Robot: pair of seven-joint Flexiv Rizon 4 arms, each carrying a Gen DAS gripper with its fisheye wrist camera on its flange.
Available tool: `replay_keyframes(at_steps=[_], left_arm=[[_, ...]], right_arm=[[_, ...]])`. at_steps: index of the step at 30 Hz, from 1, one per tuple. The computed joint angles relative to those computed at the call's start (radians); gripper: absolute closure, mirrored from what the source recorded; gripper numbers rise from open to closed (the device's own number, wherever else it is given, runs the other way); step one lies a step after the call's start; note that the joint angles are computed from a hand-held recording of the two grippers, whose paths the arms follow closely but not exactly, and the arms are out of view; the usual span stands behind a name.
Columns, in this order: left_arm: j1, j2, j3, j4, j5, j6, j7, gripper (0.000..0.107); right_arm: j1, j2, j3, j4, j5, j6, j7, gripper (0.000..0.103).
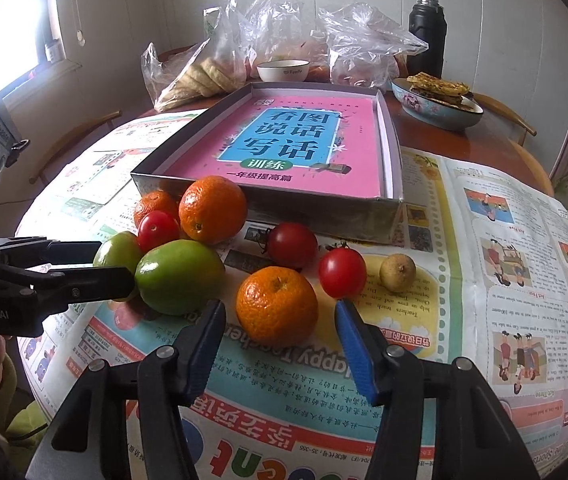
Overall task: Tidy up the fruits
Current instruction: 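Close the left gripper on a green apple while the right gripper grasps an orange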
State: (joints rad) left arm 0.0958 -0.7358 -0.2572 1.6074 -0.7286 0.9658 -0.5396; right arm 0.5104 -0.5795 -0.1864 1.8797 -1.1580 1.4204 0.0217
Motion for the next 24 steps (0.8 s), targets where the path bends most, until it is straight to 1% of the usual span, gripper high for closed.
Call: replay_keyframes(at_steps=[1, 4, 5, 6, 8, 12, 18, 20, 24], left_arm=[[0.002, -0.003, 0.000, -0.006, 0.001, -0.009, -0.001, 0.032], [0.011, -0.007, -0.005, -0.016, 0.000, -0.044, 0.004, 0.038], [0.016, -0.010, -0.007, -0.024, -0.002, -0.068, 0.006, 0.042], [0.019, -0.012, -0.006, -0.030, -0.003, -0.089, 0.006, 0.044], [0.021, -0.010, -0.002, -0.029, -0.007, -0.103, 0.013, 0.045], [0.020, 0.014, 0.010, -0.001, -0.017, -0.081, 0.034, 0.045], [0.009, 0.048, 0.025, 0.040, -0.026, 0.003, 0.037, 0.045], [-0.001, 0.042, 0.034, 0.029, -0.005, 0.003, 0.019, 0.044], [-0.016, 0.020, 0.047, -0.005, 0.045, -0.036, -0.030, 0.044]], right_arm=[[-0.003, -0.001, 0.004, -0.001, 0.006, -0.002, -0.005, 0.047], [-0.003, -0.005, 0.008, -0.004, 0.020, -0.006, -0.015, 0.048], [0.000, -0.005, 0.006, -0.004, 0.019, -0.004, -0.015, 0.050], [0.001, -0.006, 0.003, -0.004, 0.017, 0.000, -0.014, 0.051], [0.003, -0.008, 0.001, -0.003, 0.019, 0.009, -0.011, 0.051], [0.014, -0.006, -0.015, 0.002, 0.007, 0.017, 0.006, 0.051], [0.017, -0.001, -0.026, 0.006, -0.028, 0.025, 0.042, 0.051], [0.015, 0.001, -0.027, 0.006, -0.046, 0.026, 0.057, 0.051], [-0.001, -0.004, -0.008, 0.002, -0.048, 0.020, 0.052, 0.051]])
